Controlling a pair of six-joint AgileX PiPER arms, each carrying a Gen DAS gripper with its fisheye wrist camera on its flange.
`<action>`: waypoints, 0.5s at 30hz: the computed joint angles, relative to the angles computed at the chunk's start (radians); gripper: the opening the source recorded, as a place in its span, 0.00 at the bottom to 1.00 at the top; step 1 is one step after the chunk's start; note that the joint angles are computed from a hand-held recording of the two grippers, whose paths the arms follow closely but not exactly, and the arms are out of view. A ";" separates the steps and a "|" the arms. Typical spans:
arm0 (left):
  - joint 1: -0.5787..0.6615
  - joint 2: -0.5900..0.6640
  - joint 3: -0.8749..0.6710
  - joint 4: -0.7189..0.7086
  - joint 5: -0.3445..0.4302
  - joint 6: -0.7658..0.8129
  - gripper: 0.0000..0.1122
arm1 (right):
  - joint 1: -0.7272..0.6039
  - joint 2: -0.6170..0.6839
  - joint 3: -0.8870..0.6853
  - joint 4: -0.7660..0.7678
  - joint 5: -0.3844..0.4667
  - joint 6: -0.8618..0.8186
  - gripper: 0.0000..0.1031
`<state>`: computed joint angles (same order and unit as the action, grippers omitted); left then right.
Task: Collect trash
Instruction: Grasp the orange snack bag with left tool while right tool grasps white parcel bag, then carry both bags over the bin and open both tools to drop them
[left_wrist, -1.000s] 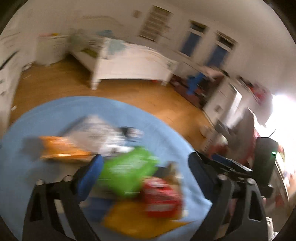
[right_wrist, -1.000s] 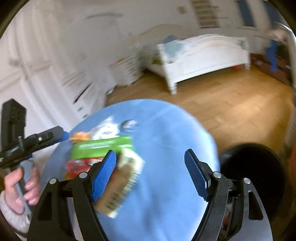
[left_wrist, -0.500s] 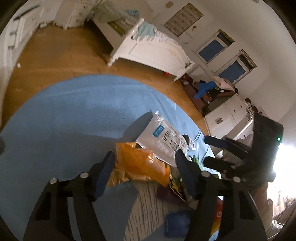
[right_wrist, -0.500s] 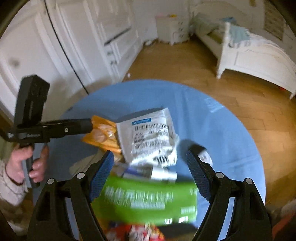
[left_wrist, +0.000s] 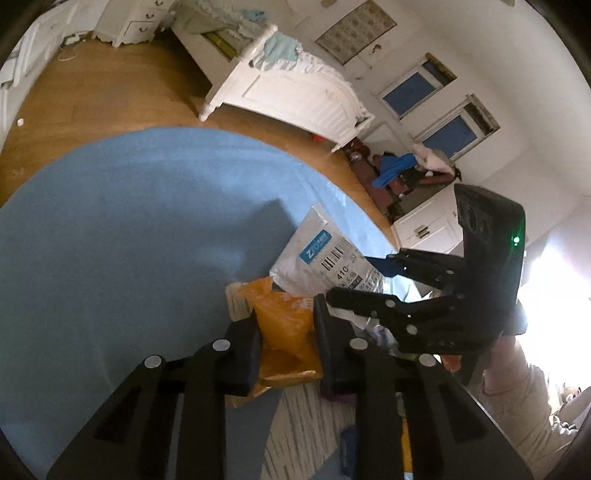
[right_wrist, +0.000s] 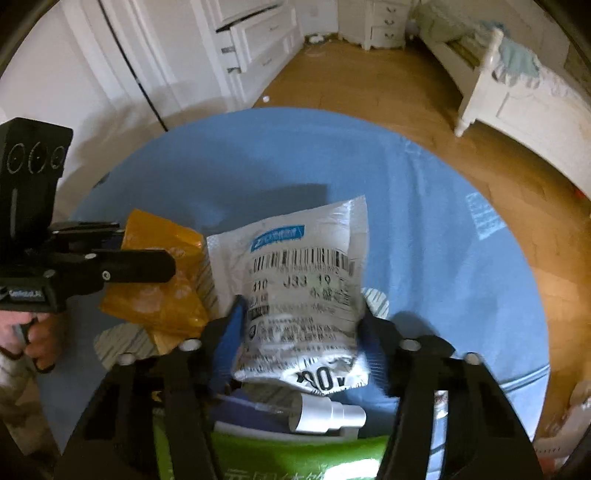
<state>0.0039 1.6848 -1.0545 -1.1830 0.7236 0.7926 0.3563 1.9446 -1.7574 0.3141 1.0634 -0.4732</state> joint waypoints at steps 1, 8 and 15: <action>0.005 -0.007 0.005 -0.031 -0.003 0.023 0.22 | -0.013 -0.029 0.028 0.019 -0.025 -0.007 0.43; 0.026 -0.188 0.109 -0.164 -0.041 0.105 0.22 | -0.173 -0.275 0.292 0.324 -0.177 -0.170 0.41; -0.079 -0.326 0.115 -0.112 -0.117 0.008 0.22 | -0.474 -0.564 0.583 0.744 -0.132 -0.429 0.41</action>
<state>-0.0748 1.3593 -0.9397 -1.2950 0.6065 0.8001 -0.1173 1.3806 -1.1746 1.0578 0.9316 -0.9018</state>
